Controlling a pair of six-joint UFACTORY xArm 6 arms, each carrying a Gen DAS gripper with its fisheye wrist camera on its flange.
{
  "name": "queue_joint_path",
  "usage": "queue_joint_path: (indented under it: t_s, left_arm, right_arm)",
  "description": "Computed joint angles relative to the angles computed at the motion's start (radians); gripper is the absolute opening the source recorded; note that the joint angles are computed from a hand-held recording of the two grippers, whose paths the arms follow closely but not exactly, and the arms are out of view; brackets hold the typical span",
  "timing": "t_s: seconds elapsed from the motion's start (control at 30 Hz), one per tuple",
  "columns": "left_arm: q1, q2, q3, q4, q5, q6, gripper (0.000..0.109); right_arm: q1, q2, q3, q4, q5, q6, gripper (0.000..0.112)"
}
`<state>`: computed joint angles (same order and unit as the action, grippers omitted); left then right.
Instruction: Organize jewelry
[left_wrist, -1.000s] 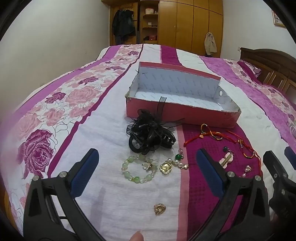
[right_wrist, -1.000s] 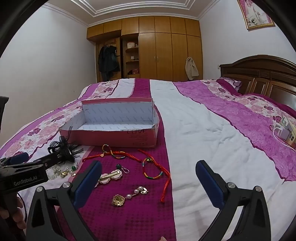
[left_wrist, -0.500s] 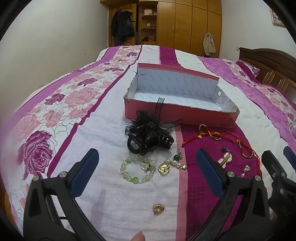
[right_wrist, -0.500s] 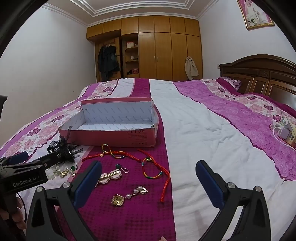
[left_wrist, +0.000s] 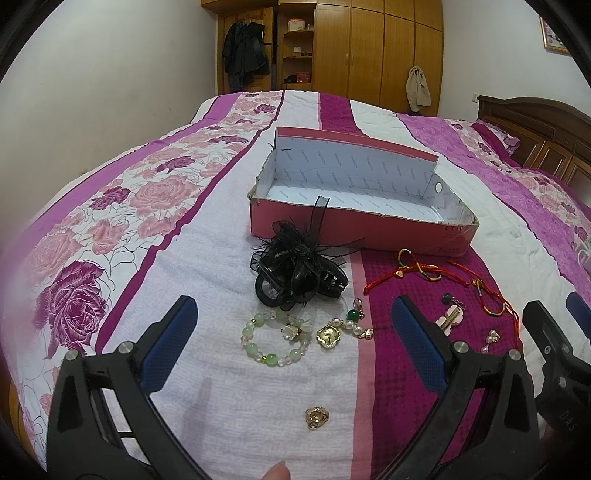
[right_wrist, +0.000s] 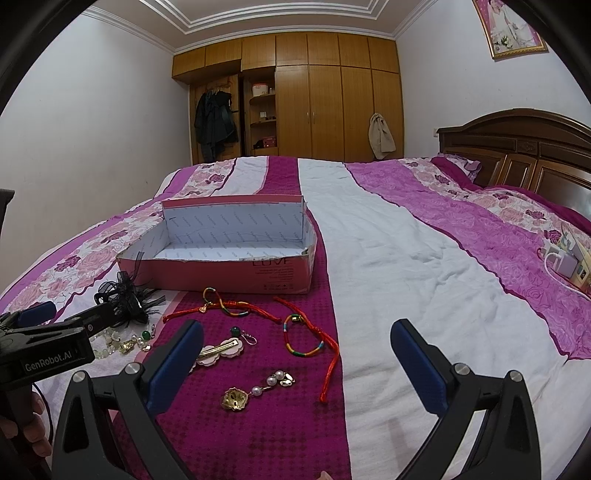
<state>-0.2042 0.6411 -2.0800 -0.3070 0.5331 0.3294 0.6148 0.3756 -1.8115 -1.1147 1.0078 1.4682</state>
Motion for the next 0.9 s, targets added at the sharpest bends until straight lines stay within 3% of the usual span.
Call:
queue_joint_path:
  t_s: [0.9]
  left_arm:
    - [0.000, -0.004, 0.010, -0.005, -0.008, 0.006, 0.098]
  right_arm:
    - [-0.001, -0.003, 0.004, -0.001, -0.001, 0.003, 0.103]
